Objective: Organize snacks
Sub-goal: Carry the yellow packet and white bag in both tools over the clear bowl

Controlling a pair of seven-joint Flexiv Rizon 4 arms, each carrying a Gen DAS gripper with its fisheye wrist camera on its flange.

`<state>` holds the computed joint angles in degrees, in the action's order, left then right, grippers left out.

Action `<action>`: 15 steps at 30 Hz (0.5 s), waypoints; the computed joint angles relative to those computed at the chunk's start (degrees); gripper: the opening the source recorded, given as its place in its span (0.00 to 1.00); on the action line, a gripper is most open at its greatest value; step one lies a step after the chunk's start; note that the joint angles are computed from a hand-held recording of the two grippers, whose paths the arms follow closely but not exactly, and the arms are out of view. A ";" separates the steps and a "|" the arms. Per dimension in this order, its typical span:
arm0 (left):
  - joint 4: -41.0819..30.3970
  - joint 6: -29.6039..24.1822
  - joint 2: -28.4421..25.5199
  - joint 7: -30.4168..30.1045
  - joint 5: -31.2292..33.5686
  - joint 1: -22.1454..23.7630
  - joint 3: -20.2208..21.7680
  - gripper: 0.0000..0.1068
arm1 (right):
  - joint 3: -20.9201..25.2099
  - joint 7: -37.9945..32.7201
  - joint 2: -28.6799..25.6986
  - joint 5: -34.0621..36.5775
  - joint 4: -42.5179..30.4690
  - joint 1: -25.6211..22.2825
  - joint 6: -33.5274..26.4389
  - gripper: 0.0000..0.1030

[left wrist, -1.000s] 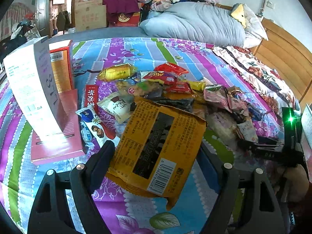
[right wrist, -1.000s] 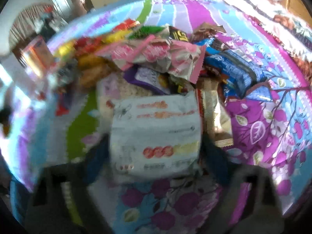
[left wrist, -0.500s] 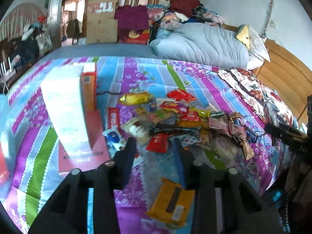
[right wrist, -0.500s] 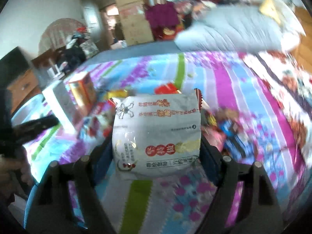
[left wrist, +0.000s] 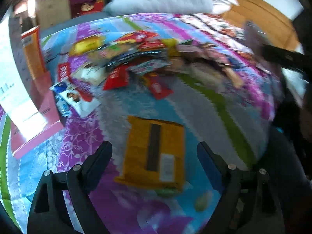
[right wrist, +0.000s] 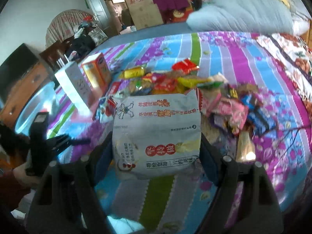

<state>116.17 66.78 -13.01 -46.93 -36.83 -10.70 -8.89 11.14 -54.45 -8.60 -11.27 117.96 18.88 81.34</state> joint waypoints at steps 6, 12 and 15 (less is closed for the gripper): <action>0.37 -0.85 -1.31 0.06 -0.06 0.10 -0.59 0.70 | 0.27 -0.72 -0.76 0.81 -0.92 0.12 0.21 0.78; 1.89 1.88 -1.07 3.28 -4.07 0.17 -1.73 0.70 | -0.58 1.13 -1.11 -1.12 -1.16 1.04 1.33 0.78; 2.41 4.28 -1.28 3.87 -3.32 -0.67 -1.62 0.70 | -0.58 1.61 -1.04 -1.79 -1.27 1.29 1.12 0.79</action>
